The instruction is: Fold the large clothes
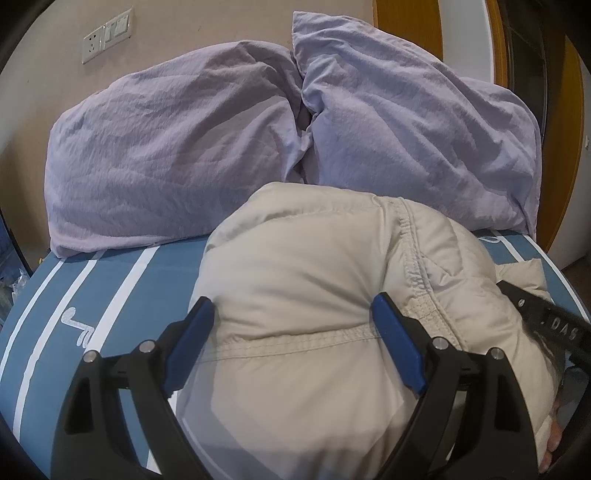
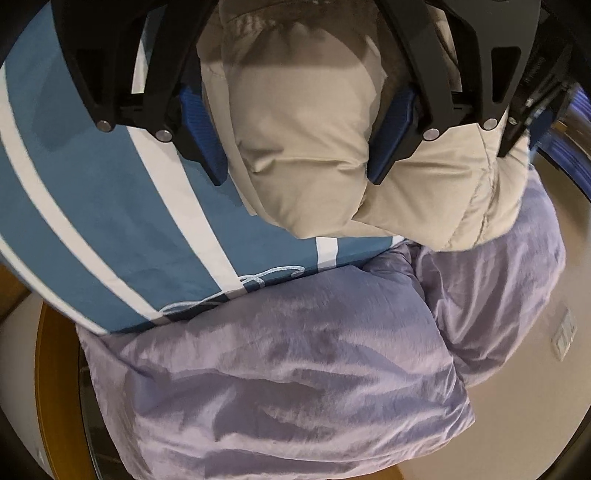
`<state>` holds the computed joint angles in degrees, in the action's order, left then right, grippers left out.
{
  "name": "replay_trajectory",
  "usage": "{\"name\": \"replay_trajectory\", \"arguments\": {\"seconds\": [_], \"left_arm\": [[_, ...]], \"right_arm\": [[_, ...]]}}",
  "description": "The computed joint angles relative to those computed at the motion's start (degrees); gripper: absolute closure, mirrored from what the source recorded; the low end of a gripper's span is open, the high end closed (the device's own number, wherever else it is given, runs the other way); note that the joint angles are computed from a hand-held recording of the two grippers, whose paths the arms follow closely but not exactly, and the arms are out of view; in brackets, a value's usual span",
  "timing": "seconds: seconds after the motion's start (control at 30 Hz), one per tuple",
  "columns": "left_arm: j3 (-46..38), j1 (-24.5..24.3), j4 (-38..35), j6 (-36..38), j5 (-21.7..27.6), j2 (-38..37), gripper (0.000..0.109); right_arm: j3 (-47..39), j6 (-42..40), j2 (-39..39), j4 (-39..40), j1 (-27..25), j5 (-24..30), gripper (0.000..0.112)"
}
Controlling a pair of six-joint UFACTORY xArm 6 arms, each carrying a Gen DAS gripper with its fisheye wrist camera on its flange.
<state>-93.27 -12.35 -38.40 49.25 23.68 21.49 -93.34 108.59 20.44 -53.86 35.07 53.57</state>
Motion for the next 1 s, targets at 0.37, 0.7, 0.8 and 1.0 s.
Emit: {"name": "replay_trajectory", "arguments": {"seconds": [0.37, 0.7, 0.8, 1.0], "left_arm": [[0.3, -0.1, -0.7, 0.7, -0.8, 0.0, 0.021], [0.5, -0.2, -1.1, 0.9, -1.3, 0.0, 0.021], [0.3, -0.3, -0.9, 0.7, -1.4, 0.1, 0.021], [0.4, -0.3, -0.7, 0.6, -1.4, 0.1, 0.021]], "right_arm": [[-4.0, -3.1, 2.9, 0.7, 0.8, 4.4, 0.034], [-4.9, -4.2, 3.6, 1.4, 1.0, 5.2, 0.034], [-5.1, -4.5, 3.8, 1.6, 1.0, 5.6, 0.034], [-5.1, -4.6, 3.8, 1.7, 1.0, 5.6, 0.034]]}}
